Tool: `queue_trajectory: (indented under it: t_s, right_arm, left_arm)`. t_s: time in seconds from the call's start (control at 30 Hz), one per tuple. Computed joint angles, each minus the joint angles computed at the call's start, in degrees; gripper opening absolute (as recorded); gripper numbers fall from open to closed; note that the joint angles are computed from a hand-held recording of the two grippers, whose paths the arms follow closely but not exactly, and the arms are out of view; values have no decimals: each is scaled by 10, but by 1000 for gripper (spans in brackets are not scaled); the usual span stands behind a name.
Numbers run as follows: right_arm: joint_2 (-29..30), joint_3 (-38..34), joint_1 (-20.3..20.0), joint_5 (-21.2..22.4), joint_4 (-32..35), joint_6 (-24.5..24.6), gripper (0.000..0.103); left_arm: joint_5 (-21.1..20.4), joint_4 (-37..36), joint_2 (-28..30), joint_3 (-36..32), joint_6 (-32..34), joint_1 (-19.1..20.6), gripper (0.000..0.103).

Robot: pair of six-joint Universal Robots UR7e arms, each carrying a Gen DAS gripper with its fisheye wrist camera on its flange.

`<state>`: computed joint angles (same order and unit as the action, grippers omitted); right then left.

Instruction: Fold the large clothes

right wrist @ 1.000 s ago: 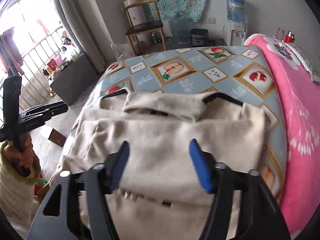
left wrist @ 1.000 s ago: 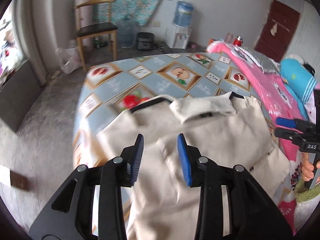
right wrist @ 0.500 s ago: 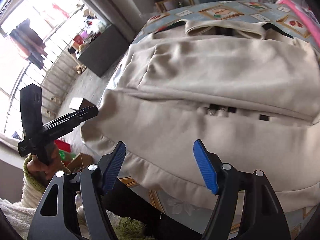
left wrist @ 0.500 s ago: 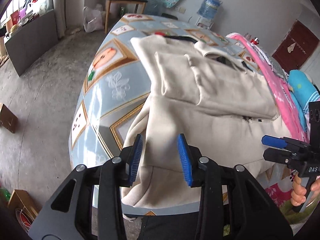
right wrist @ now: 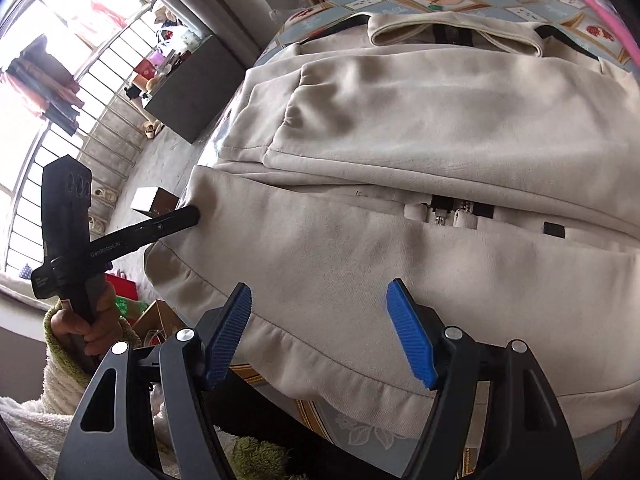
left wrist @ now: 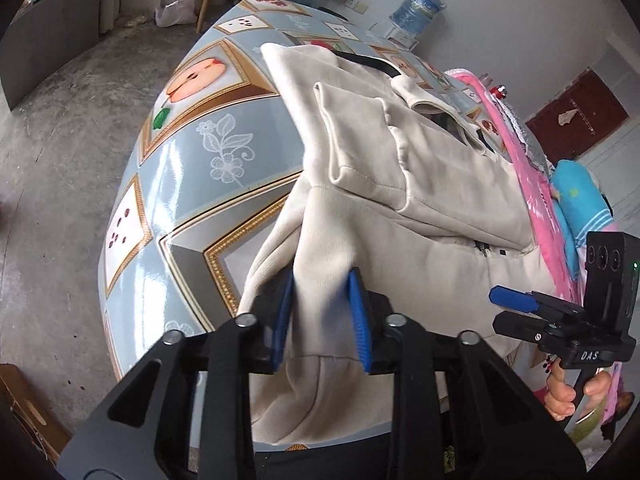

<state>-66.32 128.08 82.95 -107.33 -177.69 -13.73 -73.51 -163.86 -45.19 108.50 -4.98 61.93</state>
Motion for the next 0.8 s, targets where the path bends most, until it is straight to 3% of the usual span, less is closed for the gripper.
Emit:
queue_trajectory:
  t_s: [0.07, 0.17, 0.33, 0.43, 0.53, 0.73, 0.8]
  right_arm:
    - [-5, -1, 0, 7, 5, 12, 69]
    - [-27, -3, -9, 68, 39, 41, 69]
    - [-36, -29, -63, 281, 132, 136, 69]
    - [-9, -52, -84, 359, 176, 197, 69]
    - [15, -64, -92, 385, 193, 233, 69]
    - [18, -49, -100, 409, 174, 249, 69]
    - [13, -50, -97, 395, 176, 247, 69]
  left_arm:
    - [5, -13, -3, 7, 9, -6, 11]
    - [5, -55, -18, 34, 42, -23, 8]
    - [20, -109, -44, 86, 141, -68, 8]
    - [33, -116, -55, 116, 205, -101, 8]
    - [44, -107, -59, 133, 237, -123, 8]
    - [57, -101, -65, 154, 252, -138, 8]
    - [59, -103, -69, 161, 254, -141, 8]
